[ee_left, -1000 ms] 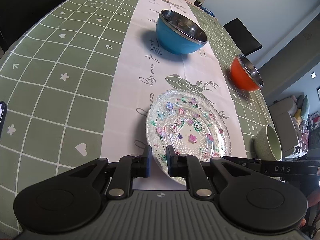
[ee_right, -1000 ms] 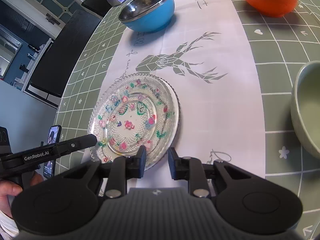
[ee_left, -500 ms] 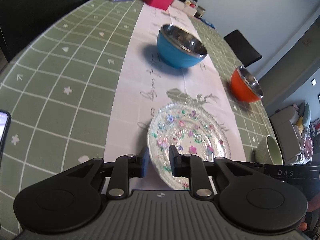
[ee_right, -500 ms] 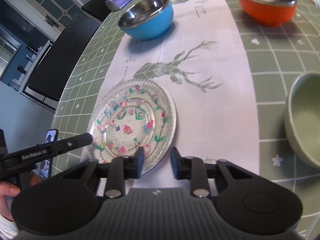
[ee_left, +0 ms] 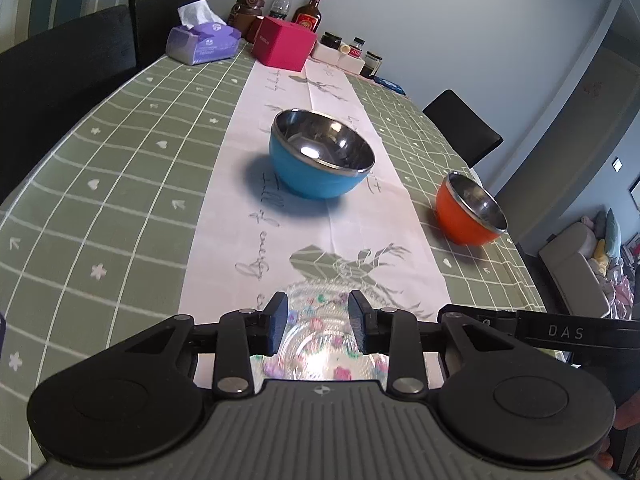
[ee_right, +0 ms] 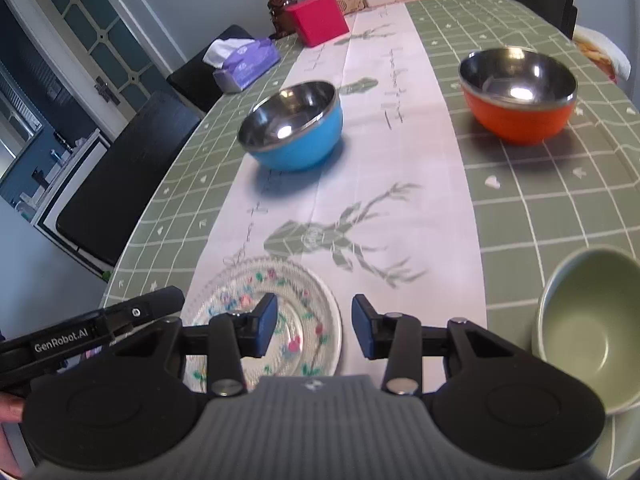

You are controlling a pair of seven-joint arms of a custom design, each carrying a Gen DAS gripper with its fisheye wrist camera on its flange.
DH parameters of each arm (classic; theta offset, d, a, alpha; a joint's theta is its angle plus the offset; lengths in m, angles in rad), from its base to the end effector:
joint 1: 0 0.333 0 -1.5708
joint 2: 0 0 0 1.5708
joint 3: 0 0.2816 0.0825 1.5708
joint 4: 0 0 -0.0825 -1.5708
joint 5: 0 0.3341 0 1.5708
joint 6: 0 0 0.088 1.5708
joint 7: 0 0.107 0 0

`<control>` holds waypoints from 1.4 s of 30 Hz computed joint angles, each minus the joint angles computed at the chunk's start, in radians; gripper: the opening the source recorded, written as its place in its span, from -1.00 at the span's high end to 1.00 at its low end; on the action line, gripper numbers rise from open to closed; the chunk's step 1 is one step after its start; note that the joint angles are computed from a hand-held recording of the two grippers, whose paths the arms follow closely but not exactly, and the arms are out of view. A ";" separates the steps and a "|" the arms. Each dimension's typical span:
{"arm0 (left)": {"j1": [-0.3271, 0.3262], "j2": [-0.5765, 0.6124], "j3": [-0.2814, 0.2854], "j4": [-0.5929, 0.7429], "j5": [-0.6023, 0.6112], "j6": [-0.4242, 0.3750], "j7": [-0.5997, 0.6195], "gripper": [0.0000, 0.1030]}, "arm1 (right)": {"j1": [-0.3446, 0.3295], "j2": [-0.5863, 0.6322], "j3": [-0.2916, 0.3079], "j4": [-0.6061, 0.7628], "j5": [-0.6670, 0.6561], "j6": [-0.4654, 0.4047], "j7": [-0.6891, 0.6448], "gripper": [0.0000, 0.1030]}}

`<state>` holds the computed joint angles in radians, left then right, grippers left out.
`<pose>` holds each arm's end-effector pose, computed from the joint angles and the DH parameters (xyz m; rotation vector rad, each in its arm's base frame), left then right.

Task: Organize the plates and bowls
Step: 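Open both tools and release the glass plate, then move both tools to the blue bowl and pinch its rim, then lift the blue bowl with both tools and carry it to the orange bowl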

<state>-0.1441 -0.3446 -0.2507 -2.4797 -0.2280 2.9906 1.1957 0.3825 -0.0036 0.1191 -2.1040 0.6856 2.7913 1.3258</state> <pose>0.4166 -0.1652 0.5079 -2.0086 1.6989 -1.1172 0.4894 0.2353 0.4820 -1.8063 1.5071 -0.0622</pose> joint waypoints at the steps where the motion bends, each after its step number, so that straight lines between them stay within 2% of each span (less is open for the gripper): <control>1: 0.013 0.011 -0.009 0.013 0.012 0.004 -0.008 0.28 | 0.000 0.007 0.000 0.011 -0.010 0.006 0.008 0.21; 4: 0.038 0.051 -0.021 0.056 0.040 0.030 -0.025 0.27 | -0.005 0.030 0.004 0.047 -0.011 0.025 0.008 0.19; 8: 0.039 0.108 -0.009 0.108 0.048 0.073 -0.025 0.26 | -0.019 0.071 0.015 0.107 -0.040 0.031 0.028 0.14; 10: 0.062 0.140 -0.021 0.139 0.073 0.086 -0.043 0.20 | -0.031 0.104 0.023 0.154 -0.050 0.017 0.043 0.13; 13: 0.099 0.187 -0.036 0.173 0.124 0.122 -0.092 0.06 | -0.053 0.162 0.041 0.228 -0.053 0.005 0.066 -0.03; 14: 0.100 0.202 -0.032 0.185 0.130 0.130 -0.099 0.05 | -0.061 0.181 0.048 0.252 -0.052 0.003 0.074 -0.10; 17: 0.068 0.256 0.011 0.229 0.093 0.165 -0.072 0.05 | -0.086 0.242 0.066 0.334 -0.064 -0.010 0.117 -0.12; 20: 0.084 0.312 0.016 0.279 0.155 0.185 -0.134 0.05 | -0.101 0.305 0.074 0.413 -0.100 -0.015 0.179 -0.12; 22: 0.085 0.352 0.039 0.323 0.275 0.168 -0.242 0.05 | -0.101 0.353 0.069 0.471 -0.157 -0.024 0.242 -0.11; 24: 0.062 0.394 0.075 0.373 0.326 0.142 -0.282 0.05 | -0.106 0.403 0.071 0.541 -0.205 -0.050 0.299 -0.05; 27: 0.038 0.451 0.104 0.440 0.286 0.098 -0.245 0.05 | -0.118 0.480 0.089 0.650 -0.251 -0.090 0.350 -0.02; 29: 0.038 0.485 0.103 0.479 0.223 0.072 -0.183 0.05 | -0.111 0.533 0.089 0.726 -0.295 -0.117 0.383 0.01; 34: 0.024 0.549 0.121 0.551 0.144 0.024 -0.108 0.05 | -0.084 0.671 0.074 0.932 -0.399 -0.229 0.474 0.22; 36: 0.031 0.566 0.112 0.569 0.101 0.016 -0.068 0.05 | -0.077 0.712 0.070 0.993 -0.426 -0.261 0.495 0.26; 40: 0.014 0.590 0.134 0.601 0.089 -0.008 -0.053 0.07 | -0.074 0.772 0.073 1.084 -0.446 -0.311 0.522 0.41; 42: 0.026 0.602 0.121 0.620 0.059 -0.026 -0.024 0.24 | -0.079 0.786 0.082 1.102 -0.440 -0.318 0.522 0.52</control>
